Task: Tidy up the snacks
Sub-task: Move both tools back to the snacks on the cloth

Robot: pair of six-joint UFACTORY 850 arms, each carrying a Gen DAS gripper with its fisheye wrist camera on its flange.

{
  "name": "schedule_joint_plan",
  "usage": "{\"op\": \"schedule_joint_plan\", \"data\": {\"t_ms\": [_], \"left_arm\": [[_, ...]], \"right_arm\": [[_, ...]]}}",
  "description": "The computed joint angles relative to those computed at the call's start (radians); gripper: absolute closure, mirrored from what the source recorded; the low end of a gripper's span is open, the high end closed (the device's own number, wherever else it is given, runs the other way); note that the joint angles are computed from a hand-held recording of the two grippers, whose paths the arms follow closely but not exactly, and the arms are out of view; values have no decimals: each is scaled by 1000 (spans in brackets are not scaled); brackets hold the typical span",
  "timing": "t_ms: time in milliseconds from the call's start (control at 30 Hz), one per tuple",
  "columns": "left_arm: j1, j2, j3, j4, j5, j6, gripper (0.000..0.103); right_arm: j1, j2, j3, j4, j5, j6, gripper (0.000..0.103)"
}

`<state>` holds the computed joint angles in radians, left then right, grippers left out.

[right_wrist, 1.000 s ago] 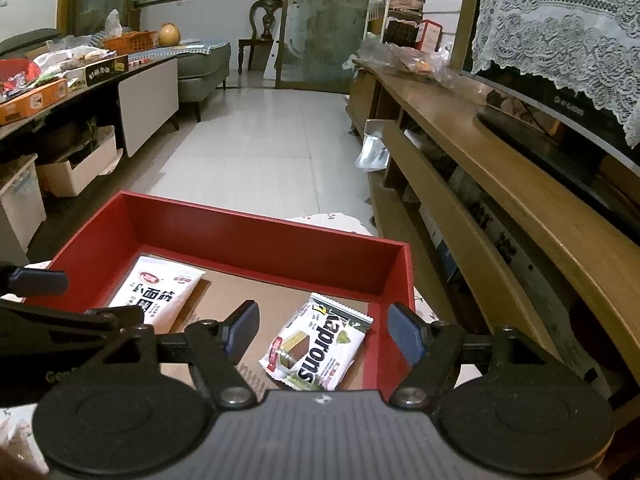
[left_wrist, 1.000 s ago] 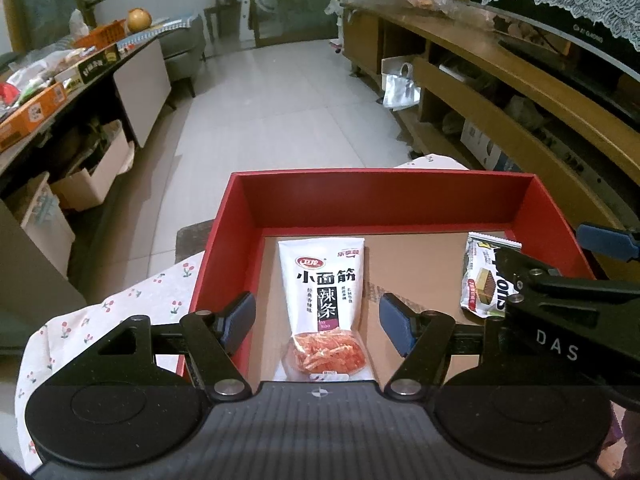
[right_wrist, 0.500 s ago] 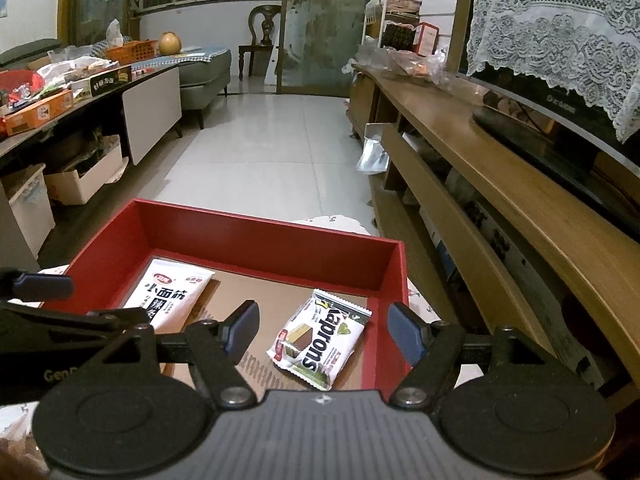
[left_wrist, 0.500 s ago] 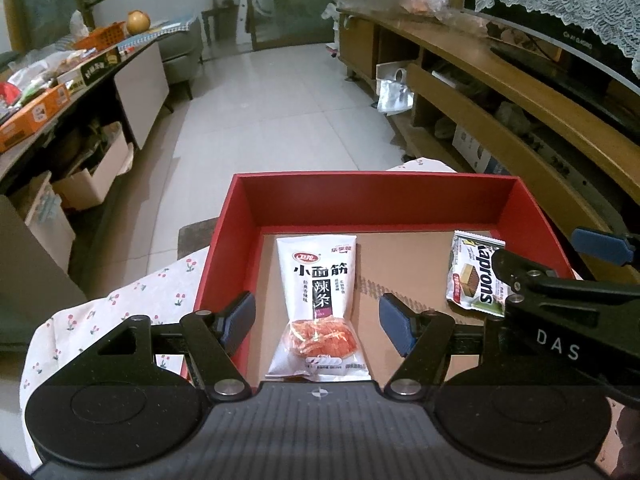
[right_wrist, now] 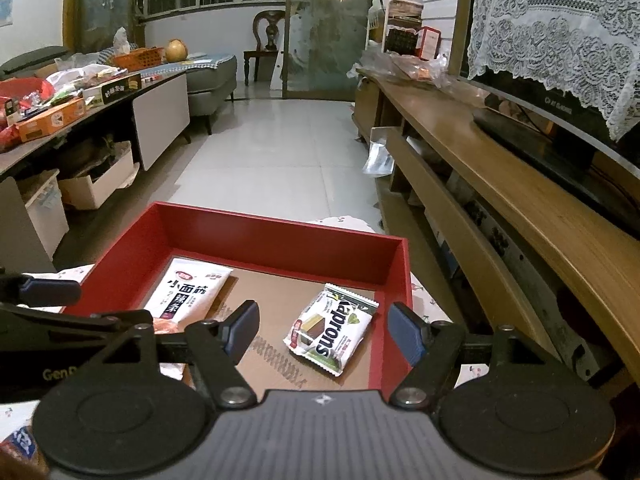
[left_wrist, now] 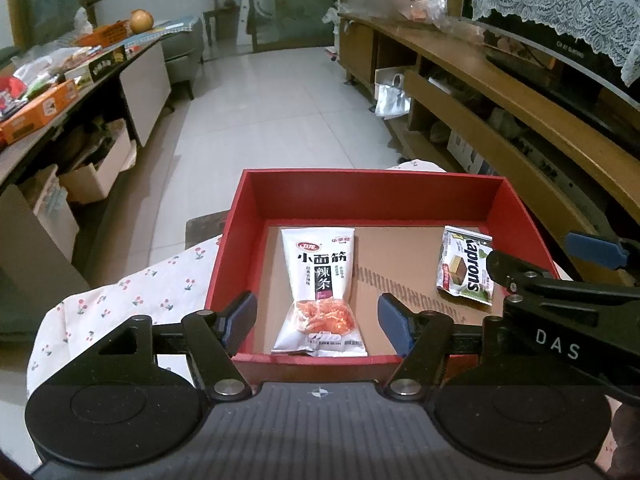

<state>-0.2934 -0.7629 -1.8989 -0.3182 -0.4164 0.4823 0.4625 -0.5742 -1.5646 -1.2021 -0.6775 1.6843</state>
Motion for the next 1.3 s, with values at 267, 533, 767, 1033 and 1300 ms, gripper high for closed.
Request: {"op": "schedule_joint_plan", "data": {"t_ms": [267,533,767,1033,1300], "left_arm": [[14,45,64,-39,5,51,32],[37,91,139,-30,2,51,33],[71,122,196,-28,-33,54,30],[122,146,226,-42,-42,33,20],[149,147,218,-100,-73,94,15]], "right_arm": [[19,22,24,13,8,5,28],[47,18,16,85,23,-63,28],[69,13,13,189,67,-170,28],[83,17,20,332,178,-303,25],[100,-9,-10,510,226,-534,24]]}}
